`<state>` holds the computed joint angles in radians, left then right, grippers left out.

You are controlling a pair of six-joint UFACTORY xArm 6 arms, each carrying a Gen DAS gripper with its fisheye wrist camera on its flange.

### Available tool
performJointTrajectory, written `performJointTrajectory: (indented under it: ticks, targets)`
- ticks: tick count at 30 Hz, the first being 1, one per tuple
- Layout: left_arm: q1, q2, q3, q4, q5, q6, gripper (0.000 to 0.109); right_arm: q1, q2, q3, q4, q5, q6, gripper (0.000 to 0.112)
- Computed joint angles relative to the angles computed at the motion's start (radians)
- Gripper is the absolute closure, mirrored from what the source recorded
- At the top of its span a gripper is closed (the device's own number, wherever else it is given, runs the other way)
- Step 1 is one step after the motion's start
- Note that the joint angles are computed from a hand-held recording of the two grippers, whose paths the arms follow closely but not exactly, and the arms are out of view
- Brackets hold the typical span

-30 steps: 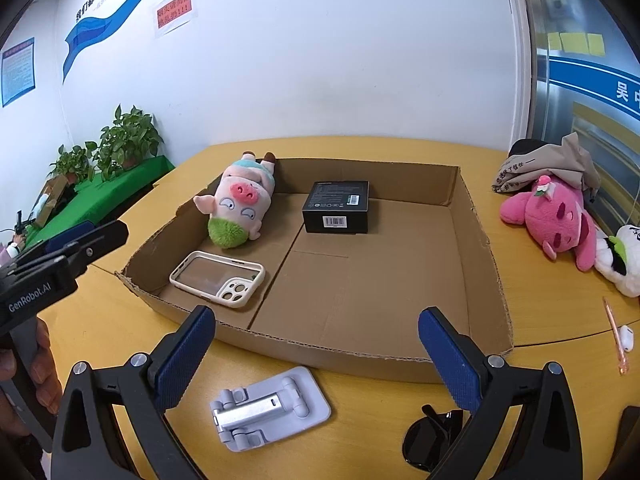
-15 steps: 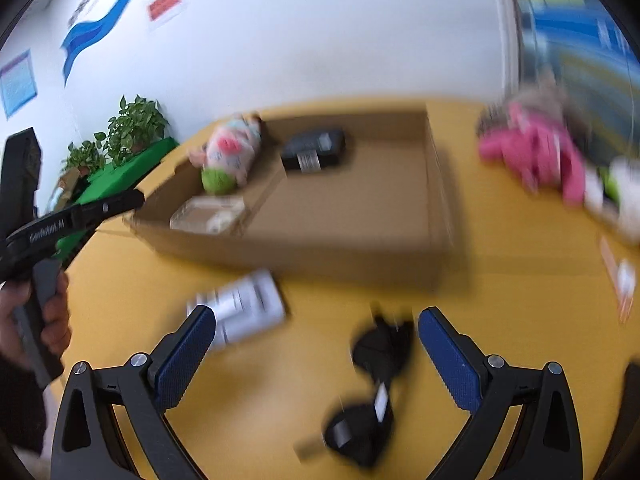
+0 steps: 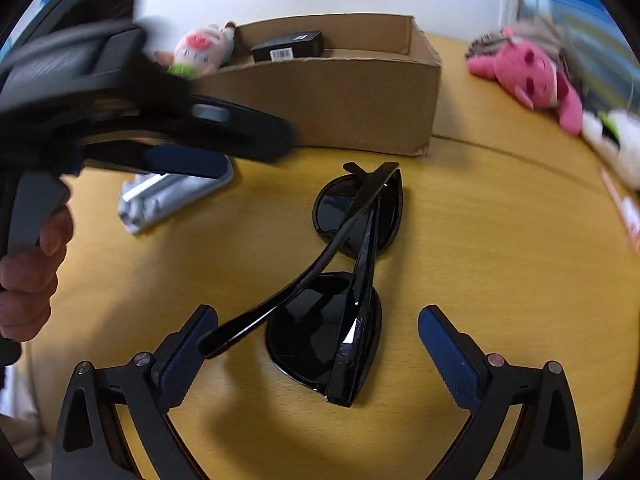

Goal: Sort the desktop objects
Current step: 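Move the left gripper to the black sunglasses and close on them, then carry the sunglasses with the left gripper over the cardboard box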

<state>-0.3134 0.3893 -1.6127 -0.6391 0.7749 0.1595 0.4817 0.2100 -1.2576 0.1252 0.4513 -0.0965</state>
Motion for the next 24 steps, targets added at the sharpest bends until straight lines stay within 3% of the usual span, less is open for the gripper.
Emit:
performJointTrajectory:
  ticks: [4,8,9,11,13,24]
  targets:
    - [-0.021,0.046,-0.049,-0.035,0.028,0.027,0.031,0.01,-0.021,0.037,-0.092,-0.027,0.049,0.019]
    - [-0.034,0.045,-0.042,-0.044,-0.005,0.031,0.033,0.006,-0.06,0.082,-0.067,-0.054,0.033,0.053]
    - [-0.035,0.045,-0.041,-0.047,-0.007,0.03,0.037,0.007,-0.059,0.083,-0.032,-0.056,0.01,0.053]
    - [-0.033,0.053,-0.051,-0.052,0.013,0.03,0.073,0.011,-0.053,0.081,0.006,-0.068,-0.012,0.054]
    - [-0.023,0.057,-0.056,-0.084,0.062,0.047,0.09,0.014,-0.053,0.087,0.049,-0.085,-0.039,0.054]
    - [-0.007,-0.013,0.021,-0.222,0.026,0.136,0.094,0.04,-0.071,0.089,0.129,-0.124,-0.119,0.056]
